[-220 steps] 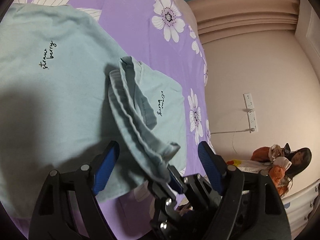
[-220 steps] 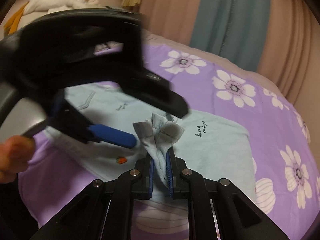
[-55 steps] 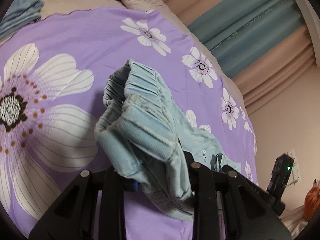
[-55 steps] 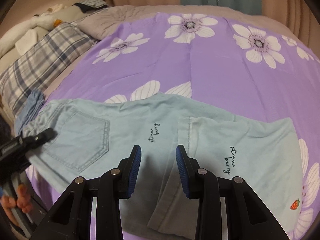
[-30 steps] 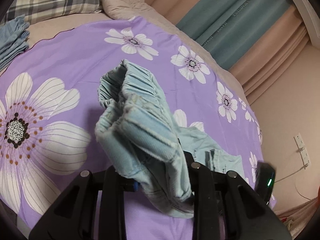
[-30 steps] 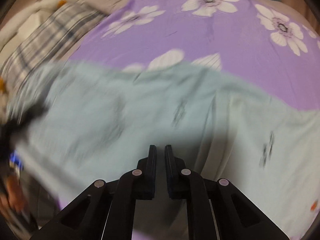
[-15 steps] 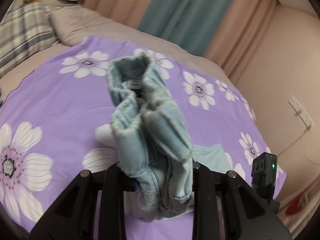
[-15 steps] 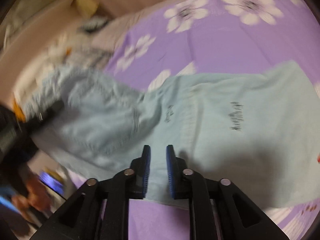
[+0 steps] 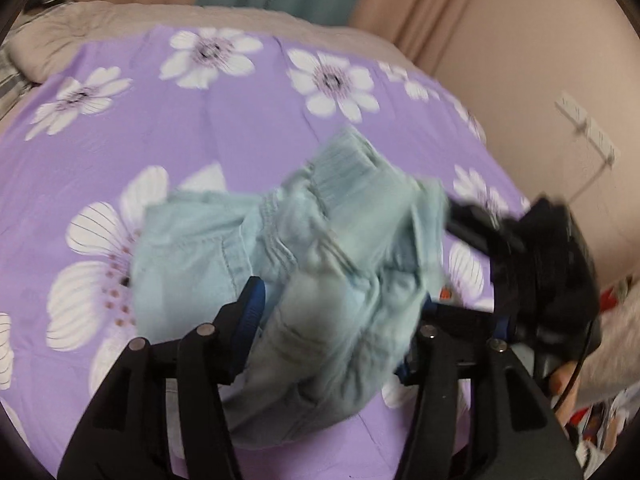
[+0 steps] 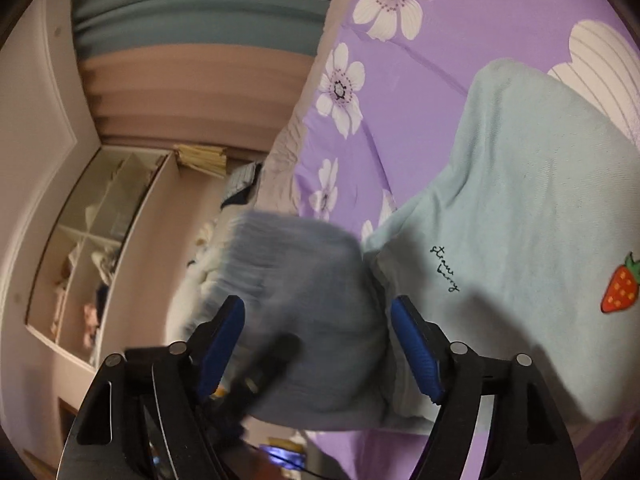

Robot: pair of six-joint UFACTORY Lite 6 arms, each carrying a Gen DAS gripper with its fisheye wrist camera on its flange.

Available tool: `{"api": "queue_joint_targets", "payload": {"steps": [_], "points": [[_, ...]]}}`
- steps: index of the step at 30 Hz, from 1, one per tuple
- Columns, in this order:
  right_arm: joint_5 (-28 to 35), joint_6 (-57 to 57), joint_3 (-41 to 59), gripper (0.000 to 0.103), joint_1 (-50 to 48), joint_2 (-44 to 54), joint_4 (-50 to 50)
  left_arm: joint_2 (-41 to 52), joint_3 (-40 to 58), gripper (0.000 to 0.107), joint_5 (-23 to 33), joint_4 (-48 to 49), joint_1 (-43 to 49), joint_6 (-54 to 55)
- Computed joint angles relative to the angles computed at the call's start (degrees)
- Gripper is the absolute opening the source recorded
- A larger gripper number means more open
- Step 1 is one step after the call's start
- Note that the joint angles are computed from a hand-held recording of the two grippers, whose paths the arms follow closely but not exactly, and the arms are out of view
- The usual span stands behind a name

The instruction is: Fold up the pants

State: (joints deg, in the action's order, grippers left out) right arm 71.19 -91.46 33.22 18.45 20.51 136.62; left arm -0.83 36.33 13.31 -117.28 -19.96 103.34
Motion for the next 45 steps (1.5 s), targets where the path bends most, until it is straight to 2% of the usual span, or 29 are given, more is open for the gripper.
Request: {"api": "queue_joint_targets", "payload": {"steps": [1, 3, 7, 9, 11, 17, 19, 21, 22, 27, 29, 33, 38, 40, 42, 45], "points": [[0.34, 0.29, 0.03, 0.077, 0.11, 0.55, 0.58, 0.58, -0.06, 0.071, -0.13, -1.64, -0.59, 2.02], [0.08, 1.47, 1.09, 0.077, -0.46, 1.61, 1.04, 0.86, -0.47, 0.082, 0.52, 0.94, -0.21, 0.66], [7.66, 2.58, -1.36, 0.077, -4.88, 4.49, -0.33, -0.41, -2.8, 0.082, 4.97, 7.08, 2.17, -3.64], [7.63, 2.93, -1.23, 0.077, -4.96, 4.32, -0.02, -2.16, -4.14, 0.082, 5.55, 9.54, 2.54, -6.25], [2.08, 3.71, -0.16, 0.077, -3.76, 2.07, -0.71, -4.74, -6.71, 0.082, 8.32, 13.19, 4.39, -9.99], [-26.57, 2.92, 5.83, 0.075, 4.64, -5.93, -3.61, -13.78, -15.53, 0.082, 13.31, 22.73, 13.89, -18.18], [-36.72, 0.44, 8.1, 0.055, 8.19, -7.17, -2.32, -15.95, -17.94, 0.082, 14.23, 25.44, 17.52, -19.97], [-47.59, -5.76, 10.09, 0.042, 11.83, -7.94, 1.65, -16.5, -19.85, 0.082, 16.62, 27.76, 22.64, -20.72], [-50.89, -9.28, 10.66, 0.039, 13.03, -8.05, 4.62, -16.76, -20.64, 0.082, 17.38, 28.6, 24.42, -21.14], [-52.58, -23.46, 6.7, 0.035, 13.4, -14.1, 16.39, -16.43, -22.42, 0.082, 19.93, 30.88, 30.94, -21.57], [-50.83, -24.83, 4.63, 0.034, 11.7, -17.45, 17.28, -16.36, -22.76, 0.082, 20.45, 30.65, 31.55, -21.16], [-51.63, -28.33, 1.58, 0.034, 8.56, -22.19, 19.39, -16.19, -23.02, 0.082, 19.76, 29.73, 30.14, -21.01], [-52.5, -24.94, 3.1, 0.034, 3.03, -14.87, 17.08, -12.86, -20.74, 0.082, 18.28, 27.04, 27.62, -19.62], [-48.67, -19.8, 3.02, 0.034, 0.25, -10.77, 11.63, -12.58, -20.39, 0.082, 17.89, 27.13, 27.2, -19.91], [-46.47, -20.64, 2.16, 0.034, -0.33, -10.52, 12.0, -11.89, -19.79, 0.082, 17.2, 26.83, 26.45, -20.05], [-49.92, -17.4, 3.73, 0.039, -0.14, -11.47, 7.01, -11.42, -19.39, 0.082, 16.98, 25.91, 26.28, -19.4]]}}
